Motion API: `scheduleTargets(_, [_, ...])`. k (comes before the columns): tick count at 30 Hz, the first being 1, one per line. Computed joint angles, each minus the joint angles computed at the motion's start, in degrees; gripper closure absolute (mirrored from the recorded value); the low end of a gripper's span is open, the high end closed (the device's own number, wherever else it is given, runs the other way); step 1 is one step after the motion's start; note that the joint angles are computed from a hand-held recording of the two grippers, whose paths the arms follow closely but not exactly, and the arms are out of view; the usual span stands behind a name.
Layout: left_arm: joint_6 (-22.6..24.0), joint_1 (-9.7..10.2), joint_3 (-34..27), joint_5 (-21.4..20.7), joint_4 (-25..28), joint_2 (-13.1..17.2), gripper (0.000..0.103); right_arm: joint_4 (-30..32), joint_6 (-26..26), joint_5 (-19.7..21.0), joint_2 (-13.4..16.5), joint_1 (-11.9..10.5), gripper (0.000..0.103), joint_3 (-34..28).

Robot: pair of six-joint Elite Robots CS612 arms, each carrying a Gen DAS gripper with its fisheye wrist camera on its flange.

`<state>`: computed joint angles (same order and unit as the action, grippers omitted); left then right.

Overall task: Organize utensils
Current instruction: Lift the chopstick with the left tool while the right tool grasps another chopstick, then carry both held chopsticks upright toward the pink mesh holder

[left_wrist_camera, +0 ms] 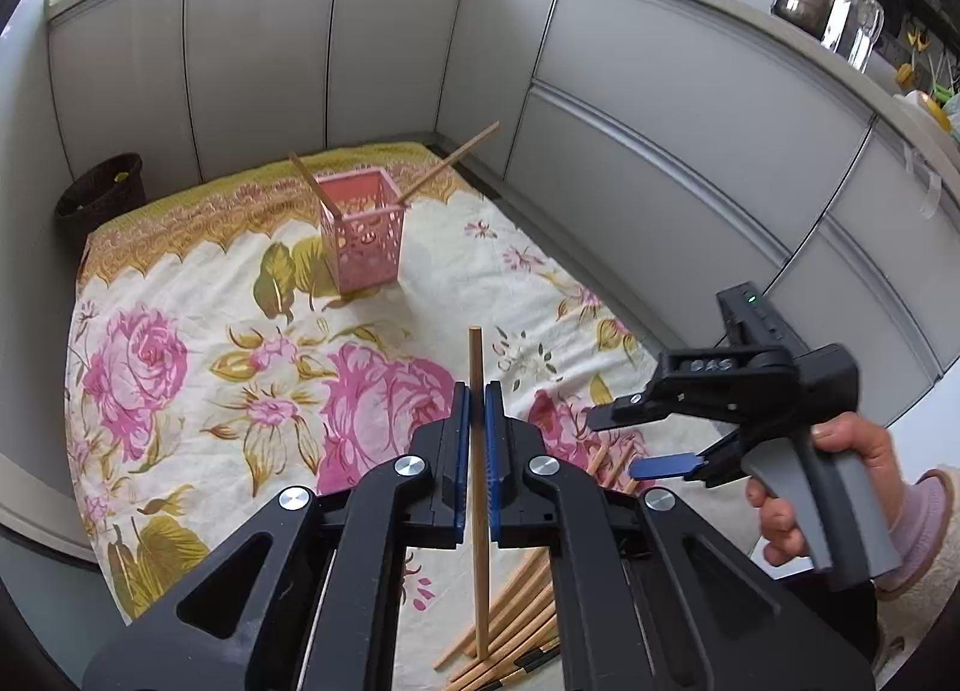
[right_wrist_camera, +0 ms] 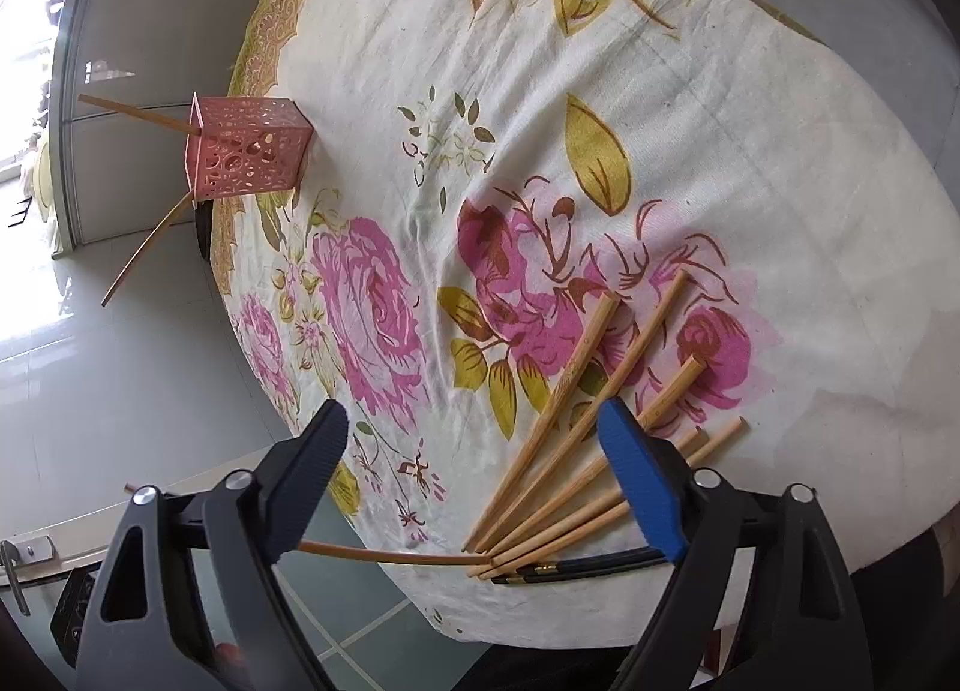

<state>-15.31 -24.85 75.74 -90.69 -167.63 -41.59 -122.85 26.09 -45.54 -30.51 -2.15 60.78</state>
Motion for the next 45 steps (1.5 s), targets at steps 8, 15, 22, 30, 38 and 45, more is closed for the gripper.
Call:
scheduleTargets(8, [3.0,0.32,4.1,0.3,-9.5,-3.0,0.099,3.8,1.8,-7.7,1.2,1.6,0.045,-3.2])
scheduleTargets(15, [3.7,0.51,6.0,0.5,-14.4,-3.9,0.099,12.4,2.1,-15.7,4.0,3.4,0.049,-10.2])
scheduleTargets(22, [2.3,0.98,7.9,1.9,-18.1,-4.8,0.099,14.6,3.9,-28.4,6.2,6.4,0.092,-15.7])
scheduleTargets(30, [0.1,0.97,7.9,3.2,-17.9,-4.6,0.099,-2.0,5.4,-21.8,4.2,5.3,0.094,-7.0])
scheduleTargets(38, [-0.6,0.07,8.3,5.7,-18.7,-5.1,0.099,-22.3,1.5,-21.7,-1.3,5.1,0.094,3.0])
scheduleTargets(45, [-2.0,-1.02,9.3,8.3,-20.3,-6.0,0.099,-42.2,-2.6,-22.1,-6.1,4.8,0.095,12.0])
